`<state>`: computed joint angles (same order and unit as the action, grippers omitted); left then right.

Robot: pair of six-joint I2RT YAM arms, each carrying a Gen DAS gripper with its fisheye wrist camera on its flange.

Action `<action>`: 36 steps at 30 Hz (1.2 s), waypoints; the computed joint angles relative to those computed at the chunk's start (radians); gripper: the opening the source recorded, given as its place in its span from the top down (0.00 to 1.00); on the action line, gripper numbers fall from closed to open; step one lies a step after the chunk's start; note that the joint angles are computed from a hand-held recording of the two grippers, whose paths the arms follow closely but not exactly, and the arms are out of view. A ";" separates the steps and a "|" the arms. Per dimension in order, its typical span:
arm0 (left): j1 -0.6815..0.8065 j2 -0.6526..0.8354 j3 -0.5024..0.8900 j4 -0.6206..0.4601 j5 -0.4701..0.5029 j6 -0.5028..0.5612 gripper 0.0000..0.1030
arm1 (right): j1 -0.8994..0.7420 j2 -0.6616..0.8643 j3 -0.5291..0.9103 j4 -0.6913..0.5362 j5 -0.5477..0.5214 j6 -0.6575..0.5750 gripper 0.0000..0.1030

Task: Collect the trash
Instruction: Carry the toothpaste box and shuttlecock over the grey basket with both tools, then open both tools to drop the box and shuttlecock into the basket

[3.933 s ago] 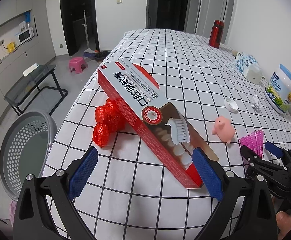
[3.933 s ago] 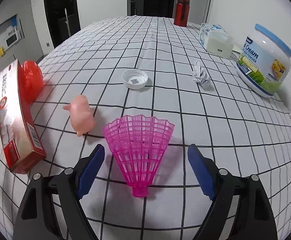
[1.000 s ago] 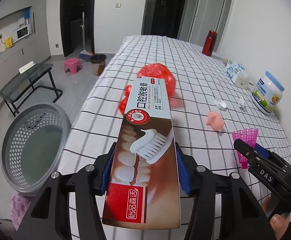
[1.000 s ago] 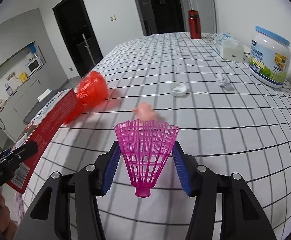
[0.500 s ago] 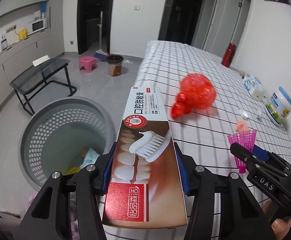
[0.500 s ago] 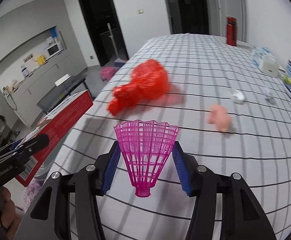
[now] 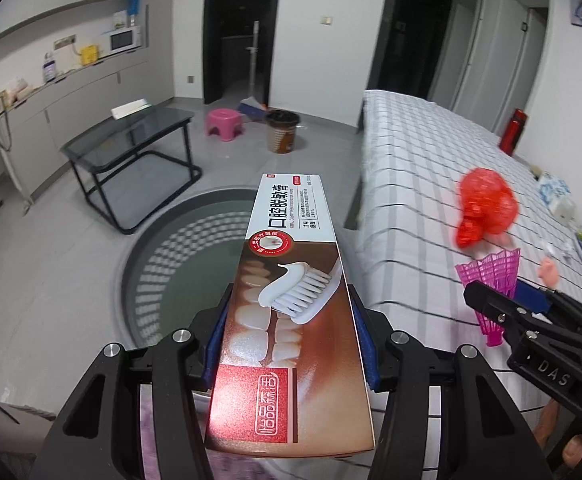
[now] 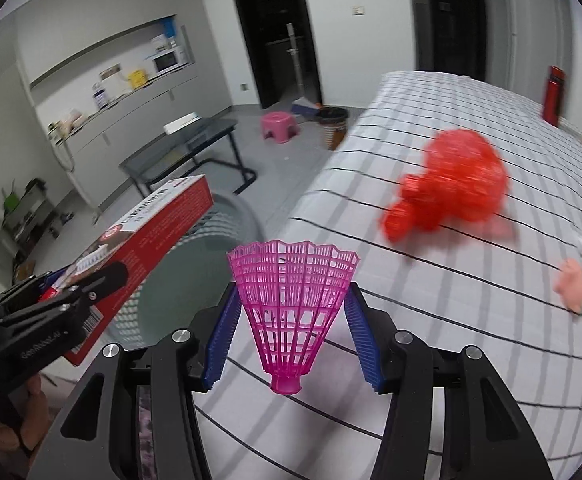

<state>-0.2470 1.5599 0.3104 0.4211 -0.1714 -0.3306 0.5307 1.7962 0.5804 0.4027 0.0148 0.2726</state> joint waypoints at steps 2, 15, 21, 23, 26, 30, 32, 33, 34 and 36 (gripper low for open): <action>0.066 0.020 -0.006 0.022 0.028 0.036 0.51 | 0.036 0.046 0.063 -0.024 0.005 0.001 0.50; 0.307 0.201 0.006 0.139 0.153 0.162 0.51 | 0.156 0.329 0.432 -0.186 -0.002 -0.032 0.50; 0.360 0.282 0.028 0.173 0.184 0.195 0.51 | 0.161 0.407 0.521 -0.231 -0.014 -0.039 0.50; 0.368 0.306 0.040 0.177 0.188 0.201 0.51 | 0.159 0.417 0.533 -0.239 -0.020 -0.037 0.50; 0.375 0.328 0.052 0.177 0.196 0.206 0.51 | 0.163 0.424 0.545 -0.245 -0.018 -0.029 0.50; 0.377 0.338 0.060 0.172 0.199 0.205 0.51 | 0.174 0.428 0.552 -0.251 -0.007 -0.023 0.50; 0.383 0.345 0.067 0.165 0.206 0.205 0.51 | 0.178 0.427 0.550 -0.248 0.000 -0.023 0.50; 0.385 0.347 0.068 0.164 0.205 0.206 0.51 | 0.179 0.428 0.552 -0.249 0.002 -0.022 0.50; 0.380 0.351 0.071 0.164 0.198 0.202 0.51 | 0.179 0.427 0.551 -0.248 0.001 -0.021 0.50; 0.381 0.351 0.071 0.161 0.192 0.203 0.51 | 0.174 0.427 0.553 -0.250 -0.004 -0.021 0.47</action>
<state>0.1345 1.9113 0.3817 0.5824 0.0210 -0.1277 0.7048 2.2234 1.1336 0.1527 0.0110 0.2514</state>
